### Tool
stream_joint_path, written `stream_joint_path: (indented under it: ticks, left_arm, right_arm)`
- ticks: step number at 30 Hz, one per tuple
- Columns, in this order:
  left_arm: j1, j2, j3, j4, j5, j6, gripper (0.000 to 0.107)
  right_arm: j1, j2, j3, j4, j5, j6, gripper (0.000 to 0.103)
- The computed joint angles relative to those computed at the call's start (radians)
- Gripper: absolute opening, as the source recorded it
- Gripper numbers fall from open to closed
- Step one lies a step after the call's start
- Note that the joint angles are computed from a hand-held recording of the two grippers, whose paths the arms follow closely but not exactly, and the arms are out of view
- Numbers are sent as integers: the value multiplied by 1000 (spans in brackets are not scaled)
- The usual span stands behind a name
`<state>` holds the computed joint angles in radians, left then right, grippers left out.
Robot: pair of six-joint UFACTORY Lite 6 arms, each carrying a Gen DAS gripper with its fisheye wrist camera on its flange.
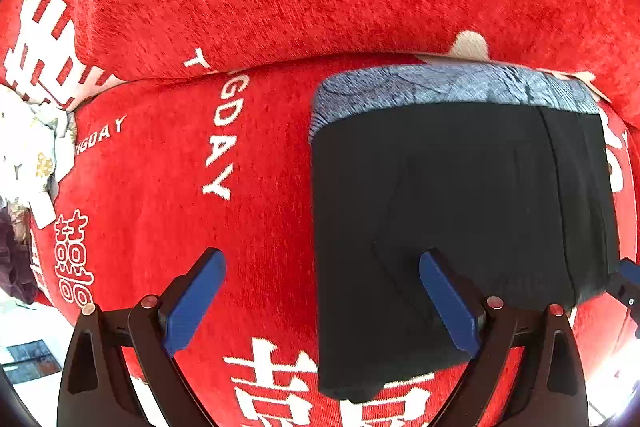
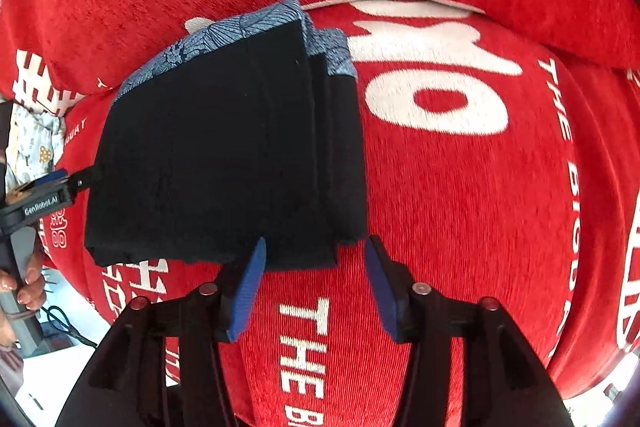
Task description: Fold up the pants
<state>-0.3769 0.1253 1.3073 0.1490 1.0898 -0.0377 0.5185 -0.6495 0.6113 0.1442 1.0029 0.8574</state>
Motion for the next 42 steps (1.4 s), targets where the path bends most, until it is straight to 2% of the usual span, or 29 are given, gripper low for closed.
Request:
stream_joint_path:
  ticks: [5, 9, 11, 14, 17, 29, 34, 36, 42]
  left_arm:
    - [-4, -5, -12, -9, 9, 5, 98]
    - [-8, -5, -9, -13, 16, 10, 98]
    - [-7, -4, -8, -15, 18, 12, 98]
    - [-3, 4, -3, -23, 22, 18, 98]
    - [-3, 8, 2, -26, 24, 24, 98]
    - [23, 43, 25, -60, 23, 53, 98]
    - [97, 91, 64, -156, 35, 129, 98]
    - [149, 125, 95, -242, 58, 201, 98]
    - [322, 293, 215, -496, 139, 399, 98]
  right_arm:
    - [41, 10, 40, -30, 35, 34, 59]
    - [-1, -32, 33, -6, 46, 15, 68]
    - [-32, -48, 34, 9, 50, -10, 69]
    - [-100, -70, 30, 57, 51, -85, 70]
    - [-167, -80, 24, 109, 47, -166, 78]
    - [-438, -80, -41, 300, 65, -460, 79]
    - [-539, -57, -70, 372, 67, -578, 79]
    - [-585, -45, -84, 414, 68, -637, 79]
    - [-796, 93, -134, 630, 74, -998, 82]
